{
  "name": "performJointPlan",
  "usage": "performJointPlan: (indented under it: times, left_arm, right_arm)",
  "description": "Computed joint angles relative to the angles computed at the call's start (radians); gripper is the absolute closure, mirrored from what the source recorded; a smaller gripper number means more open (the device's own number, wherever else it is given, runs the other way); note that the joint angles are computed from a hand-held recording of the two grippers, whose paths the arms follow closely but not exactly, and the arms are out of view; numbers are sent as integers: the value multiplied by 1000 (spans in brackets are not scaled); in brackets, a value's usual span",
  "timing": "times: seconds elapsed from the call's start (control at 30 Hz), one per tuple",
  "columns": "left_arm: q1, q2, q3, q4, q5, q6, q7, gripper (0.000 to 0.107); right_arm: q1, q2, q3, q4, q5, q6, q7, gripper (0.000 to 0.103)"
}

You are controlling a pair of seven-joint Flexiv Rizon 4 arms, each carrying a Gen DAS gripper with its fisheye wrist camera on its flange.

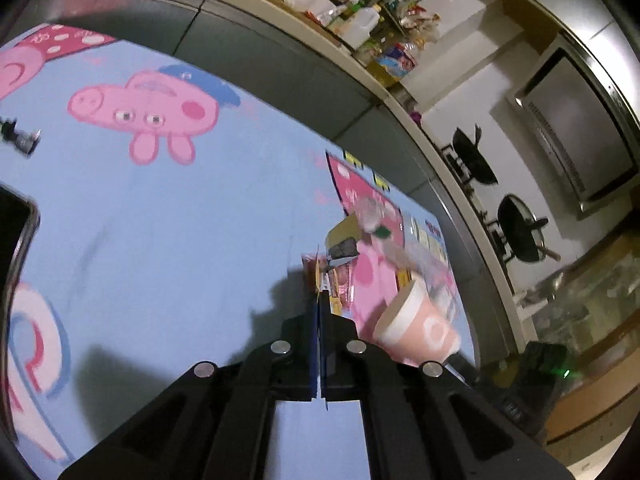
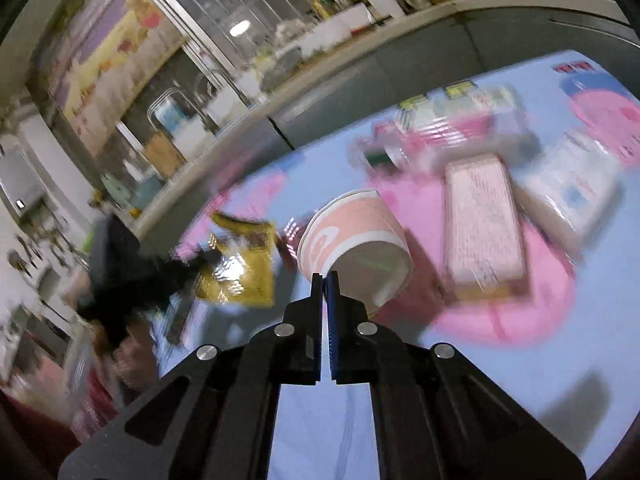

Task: Collect trash
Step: 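Grasp the pink paper cup with the right tool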

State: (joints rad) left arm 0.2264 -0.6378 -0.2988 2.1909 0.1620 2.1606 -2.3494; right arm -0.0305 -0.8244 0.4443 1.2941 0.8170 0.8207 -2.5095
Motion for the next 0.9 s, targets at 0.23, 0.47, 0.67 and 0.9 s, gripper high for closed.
performJointPlan:
  times: [0.23,0.47,0.67,0.9]
  left_arm:
    - [-44,-33,-38,-21,2,-65,35,106]
    - [-49,-65,-90,-37,-51,-132,57,79]
    - [-23,-93,-135,-26,-31,-103,37,66]
    - [-42,-112,-144,-43,-38,-124,48,81]
  right_arm:
    - [-19,38,-22,138,-19,69,-43,89]
    - [-60,74,20,206,22,218,-194,46]
    - [-1,42,31,183,-49,349,-304,32]
    - [28,-49,40,91,-185,277,-184,40]
